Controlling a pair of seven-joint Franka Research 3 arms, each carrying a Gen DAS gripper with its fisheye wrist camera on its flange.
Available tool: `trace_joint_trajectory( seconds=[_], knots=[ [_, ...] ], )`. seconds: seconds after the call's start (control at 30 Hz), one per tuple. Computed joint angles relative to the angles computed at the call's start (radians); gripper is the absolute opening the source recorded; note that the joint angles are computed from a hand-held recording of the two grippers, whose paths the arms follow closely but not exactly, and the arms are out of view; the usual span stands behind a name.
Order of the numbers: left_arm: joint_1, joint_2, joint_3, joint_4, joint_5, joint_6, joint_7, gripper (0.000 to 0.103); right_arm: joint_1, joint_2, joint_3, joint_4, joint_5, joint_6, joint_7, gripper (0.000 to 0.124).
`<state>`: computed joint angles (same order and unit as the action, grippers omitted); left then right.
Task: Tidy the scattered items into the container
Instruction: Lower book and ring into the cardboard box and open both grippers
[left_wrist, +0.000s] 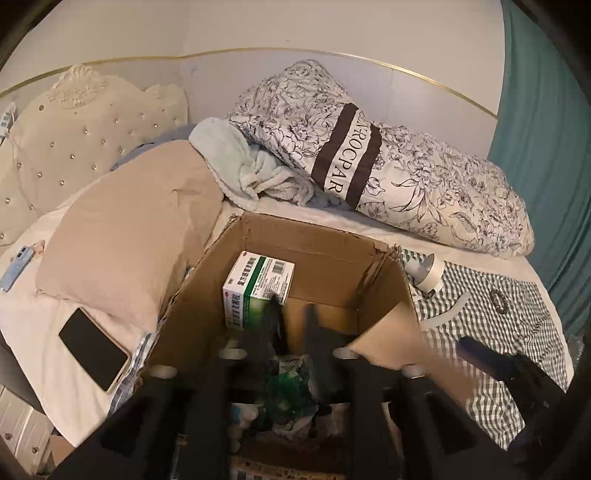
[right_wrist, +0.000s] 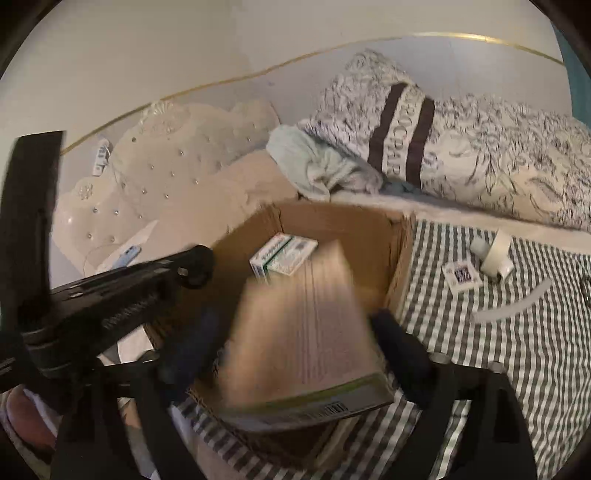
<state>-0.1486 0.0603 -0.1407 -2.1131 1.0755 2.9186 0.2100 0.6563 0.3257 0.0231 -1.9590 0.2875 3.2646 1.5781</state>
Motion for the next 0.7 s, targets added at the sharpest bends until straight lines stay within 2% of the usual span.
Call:
trace_joint_trajectory(
  seconds=[0.03,0.07,0.13,0.27,0.37,0.5,0.53,0.6,0.63,0.67,0.7],
  knots=[
    [-0.005,-0.002,0.001,0.005,0.026,-0.017,-0.034,0.093,0.062,0.001,-0.067,-0.003,-0.005,0.016,0.007,0.097],
    [-0.008,-0.005,0.003,0.008,0.065,-0.021,-0.081,0.094,0.136,0.006,-0.147,-0.005,-0.003,0.032,0.011,0.097],
    [-0.006,-0.011,0.001,0.01,0.098,-0.015,-0.121,0.095,0.219,0.01,-0.23,-0.01,0.018,0.055,-0.005,0.097],
    [-0.011,-0.005,-0.013,0.018,0.061,-0.038,-0.102,0.095,0.191,-0.026,-0.202,-0.075,0.072,0.123,-0.047,0.097],
    [-0.026,0.0,-0.024,0.022,0.044,-0.037,-0.099,0.095,0.229,-0.07,-0.25,-0.141,0.161,0.148,-0.095,0.097],
    [-0.066,0.028,-0.036,0.051,0.121,-0.016,-0.169,0.095,0.298,-0.155,-0.335,-0.262,0.328,0.188,-0.22,0.097],
    [-0.08,0.041,-0.041,0.064,0.132,-0.015,-0.175,0.095,0.325,-0.172,-0.364,-0.282,0.398,0.196,-0.276,0.097],
    [-0.114,0.071,-0.047,0.097,0.159,-0.02,-0.196,0.095,0.442,-0.193,-0.478,-0.287,0.697,0.209,-0.523,0.097],
    [-0.134,0.09,-0.049,0.118,0.178,-0.021,-0.214,0.095,0.465,-0.204,-0.507,-0.291,0.807,0.217,-0.613,0.097],
    [-0.151,0.109,-0.049,0.137,0.188,-0.02,-0.225,0.095,0.452,-0.226,-0.513,-0.312,0.847,0.227,-0.639,0.097],
    [-0.168,0.128,-0.049,0.157,0.188,-0.022,-0.228,0.095,0.421,-0.247,-0.503,-0.344,0.817,0.236,-0.601,0.097]
  ],
)
